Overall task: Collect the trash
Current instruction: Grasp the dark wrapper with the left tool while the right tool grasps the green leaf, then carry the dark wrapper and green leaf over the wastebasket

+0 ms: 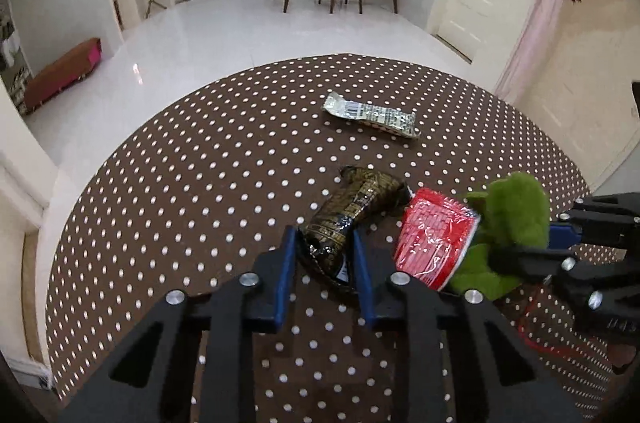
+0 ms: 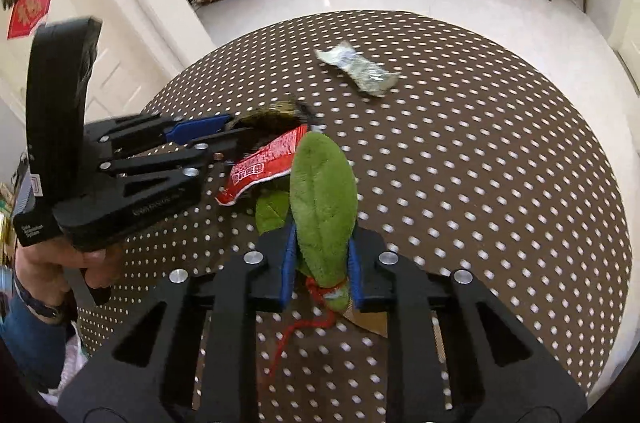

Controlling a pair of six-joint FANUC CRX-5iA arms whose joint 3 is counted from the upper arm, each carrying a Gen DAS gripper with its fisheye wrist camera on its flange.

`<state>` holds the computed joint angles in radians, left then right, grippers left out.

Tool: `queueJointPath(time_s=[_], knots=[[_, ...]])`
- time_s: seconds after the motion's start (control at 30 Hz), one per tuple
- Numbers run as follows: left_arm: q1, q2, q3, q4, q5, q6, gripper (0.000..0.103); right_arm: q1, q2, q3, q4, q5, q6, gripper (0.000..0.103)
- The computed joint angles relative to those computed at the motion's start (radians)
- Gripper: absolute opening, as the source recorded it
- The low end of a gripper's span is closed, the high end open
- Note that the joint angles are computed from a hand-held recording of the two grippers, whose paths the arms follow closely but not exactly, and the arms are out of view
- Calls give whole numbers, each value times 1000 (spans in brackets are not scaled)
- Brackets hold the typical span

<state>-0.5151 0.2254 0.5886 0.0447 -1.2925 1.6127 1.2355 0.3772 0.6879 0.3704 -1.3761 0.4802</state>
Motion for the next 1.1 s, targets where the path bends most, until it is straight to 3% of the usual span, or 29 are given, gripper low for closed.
queueJointPath(time_s=[0.3, 0.57, 0.93, 1.1], knots=[[23, -112, -136, 24, 87, 73, 25, 26, -204, -277, 86, 106, -227, 18], [-3, -157, -145, 30, 124, 95, 25, 63, -332, -438, 180, 135, -377, 18], [-130, -66, 18, 25, 108, 117, 25, 105, -431, -526, 305, 95, -482, 18], [-203, 14, 143, 17, 76, 112, 25, 152, -505, -589, 383, 23, -559, 18]])
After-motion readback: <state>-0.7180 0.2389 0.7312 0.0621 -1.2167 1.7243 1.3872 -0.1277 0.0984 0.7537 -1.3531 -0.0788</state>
